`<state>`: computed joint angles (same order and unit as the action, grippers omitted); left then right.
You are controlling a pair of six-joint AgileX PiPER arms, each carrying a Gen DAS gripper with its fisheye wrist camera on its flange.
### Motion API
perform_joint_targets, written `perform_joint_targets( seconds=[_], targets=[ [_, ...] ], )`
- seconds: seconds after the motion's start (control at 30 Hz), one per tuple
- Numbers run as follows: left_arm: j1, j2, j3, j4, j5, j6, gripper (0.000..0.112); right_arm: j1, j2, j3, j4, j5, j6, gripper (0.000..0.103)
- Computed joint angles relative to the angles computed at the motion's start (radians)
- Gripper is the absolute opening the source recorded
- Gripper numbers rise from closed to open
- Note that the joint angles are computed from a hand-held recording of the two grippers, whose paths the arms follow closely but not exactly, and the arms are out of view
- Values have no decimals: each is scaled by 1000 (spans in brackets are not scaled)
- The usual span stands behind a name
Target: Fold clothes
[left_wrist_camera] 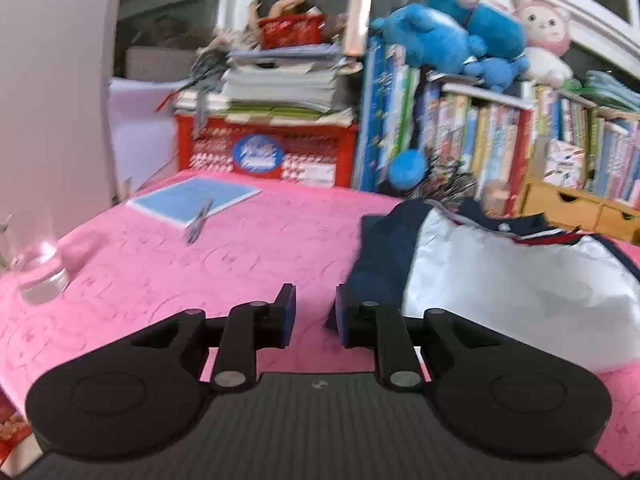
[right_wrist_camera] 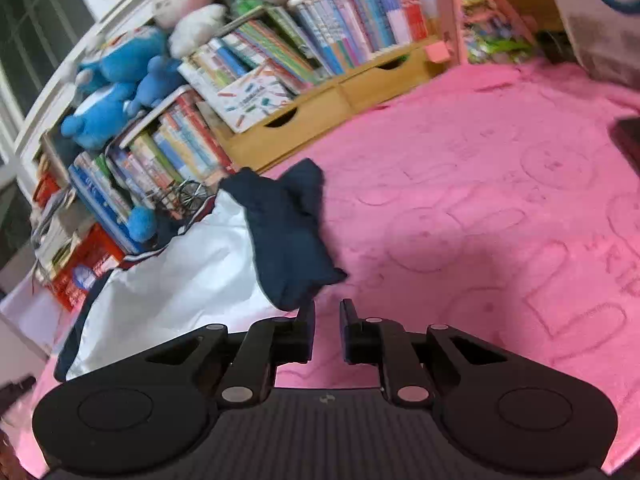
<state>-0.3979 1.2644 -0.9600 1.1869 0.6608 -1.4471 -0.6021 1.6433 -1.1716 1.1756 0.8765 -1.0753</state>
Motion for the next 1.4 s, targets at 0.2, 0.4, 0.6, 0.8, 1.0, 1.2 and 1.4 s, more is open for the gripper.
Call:
perform_joint_targets(
  seconds=[0.2, 0.4, 0.6, 0.8, 1.0, 1.2, 1.4],
  targets=[
    [-12, 257, -273, 76, -147, 192, 57, 336, 71, -218, -68, -180, -54, 75],
    [53, 630, -698, -266, -103, 706, 57, 538, 476, -818, -491, -185, 376, 75],
    [133, 702, -671, -253, -126, 696, 72, 540, 782, -1212, -727, -76, 593, 67],
    [35, 714, -595, 117, -14, 452, 71, 601, 699, -1029, -956, -258, 724, 89],
    [99, 541, -455, 25, -143, 393, 71, 482, 390, -583, -546, -393, 363, 96],
    [41, 456, -429, -32, -209, 461, 71, 486, 175, -300, -355, -350, 91, 100],
    [-2, 469, -481, -439, -267, 862, 78, 599, 53, -96, -495, -416, 115, 103]
  ],
)
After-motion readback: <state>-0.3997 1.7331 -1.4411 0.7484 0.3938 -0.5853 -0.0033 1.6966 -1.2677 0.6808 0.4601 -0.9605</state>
